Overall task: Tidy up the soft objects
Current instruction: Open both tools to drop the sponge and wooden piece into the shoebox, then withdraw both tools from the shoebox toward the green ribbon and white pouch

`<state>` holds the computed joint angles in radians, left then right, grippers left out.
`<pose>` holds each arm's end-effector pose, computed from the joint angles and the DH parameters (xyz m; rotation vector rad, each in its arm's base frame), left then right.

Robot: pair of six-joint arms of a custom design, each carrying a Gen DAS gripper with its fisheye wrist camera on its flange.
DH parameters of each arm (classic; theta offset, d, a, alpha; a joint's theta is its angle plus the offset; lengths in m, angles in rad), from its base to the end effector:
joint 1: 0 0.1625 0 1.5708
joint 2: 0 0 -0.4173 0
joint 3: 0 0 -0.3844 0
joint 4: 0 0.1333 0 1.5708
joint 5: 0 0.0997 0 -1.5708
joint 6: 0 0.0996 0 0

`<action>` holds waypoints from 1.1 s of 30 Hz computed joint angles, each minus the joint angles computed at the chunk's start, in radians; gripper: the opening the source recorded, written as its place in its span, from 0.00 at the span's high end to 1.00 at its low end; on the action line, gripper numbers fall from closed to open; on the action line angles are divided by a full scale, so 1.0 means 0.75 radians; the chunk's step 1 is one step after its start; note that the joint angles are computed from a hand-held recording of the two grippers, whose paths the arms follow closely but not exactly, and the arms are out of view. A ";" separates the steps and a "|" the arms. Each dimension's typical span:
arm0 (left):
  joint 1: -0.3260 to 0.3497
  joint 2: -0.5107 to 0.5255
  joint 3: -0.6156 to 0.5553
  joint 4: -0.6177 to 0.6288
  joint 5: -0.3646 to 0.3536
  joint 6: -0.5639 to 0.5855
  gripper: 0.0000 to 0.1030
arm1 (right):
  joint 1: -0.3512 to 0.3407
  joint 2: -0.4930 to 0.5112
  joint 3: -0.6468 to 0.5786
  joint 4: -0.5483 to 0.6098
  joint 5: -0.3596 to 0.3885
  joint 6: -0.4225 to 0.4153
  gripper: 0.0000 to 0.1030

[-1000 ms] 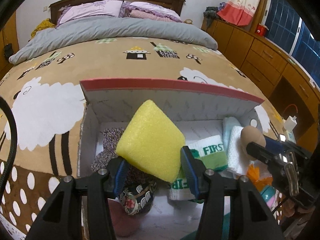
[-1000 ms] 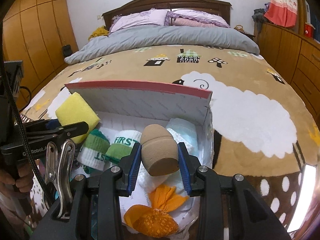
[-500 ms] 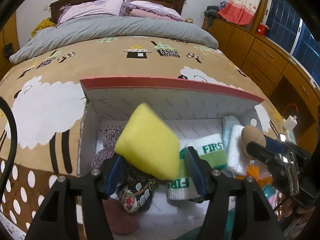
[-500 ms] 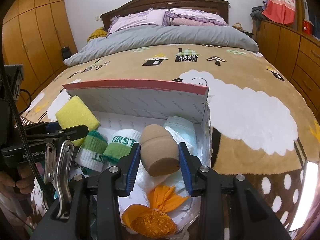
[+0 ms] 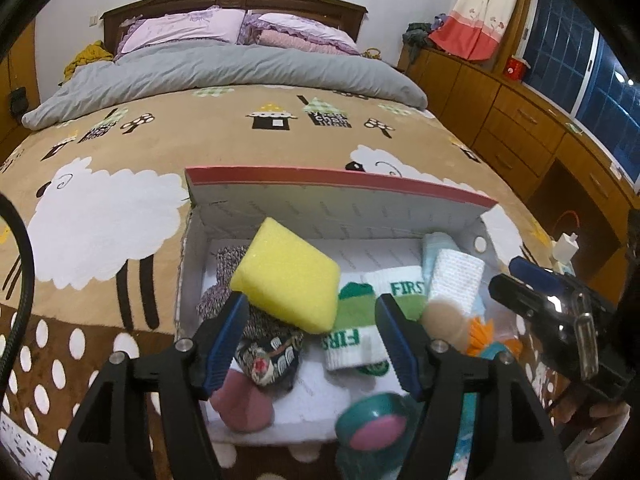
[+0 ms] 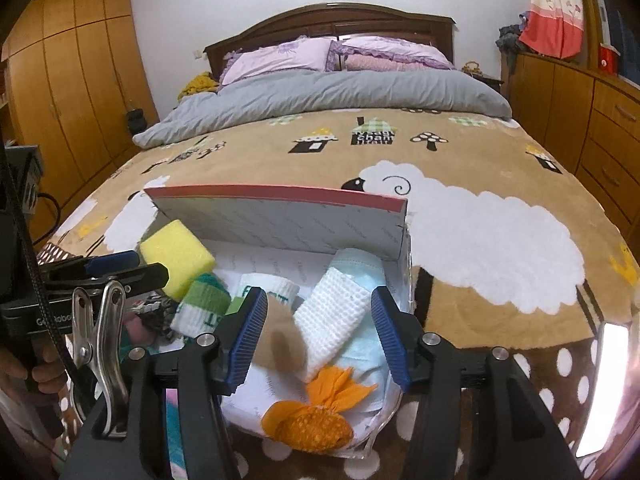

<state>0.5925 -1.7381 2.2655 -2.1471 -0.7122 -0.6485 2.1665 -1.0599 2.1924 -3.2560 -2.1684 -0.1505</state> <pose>-0.1866 -0.3772 0.3204 0.3751 2.4212 -0.8561 0.3418 -0.3666 0.1607 0.7205 -2.4507 0.8769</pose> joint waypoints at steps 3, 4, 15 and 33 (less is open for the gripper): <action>-0.033 -0.031 0.008 0.045 -0.005 -0.037 0.33 | 0.018 -0.008 0.009 -0.001 -0.012 0.005 0.46; -0.051 -0.048 0.012 0.071 -0.006 -0.053 0.33 | 0.025 -0.014 0.014 -0.001 -0.014 0.011 0.46; -0.214 -0.186 0.045 0.296 -0.001 -0.209 0.33 | 0.104 -0.078 0.089 -0.026 -0.038 0.052 0.46; -0.437 -0.399 0.154 0.644 -0.094 -0.570 0.33 | 0.218 -0.140 0.240 -0.003 -0.070 0.193 0.46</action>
<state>0.2651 -2.0374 2.3813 -1.6640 -0.7823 -1.0763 2.3301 -1.1651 2.3721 -3.2584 -2.2207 -0.0058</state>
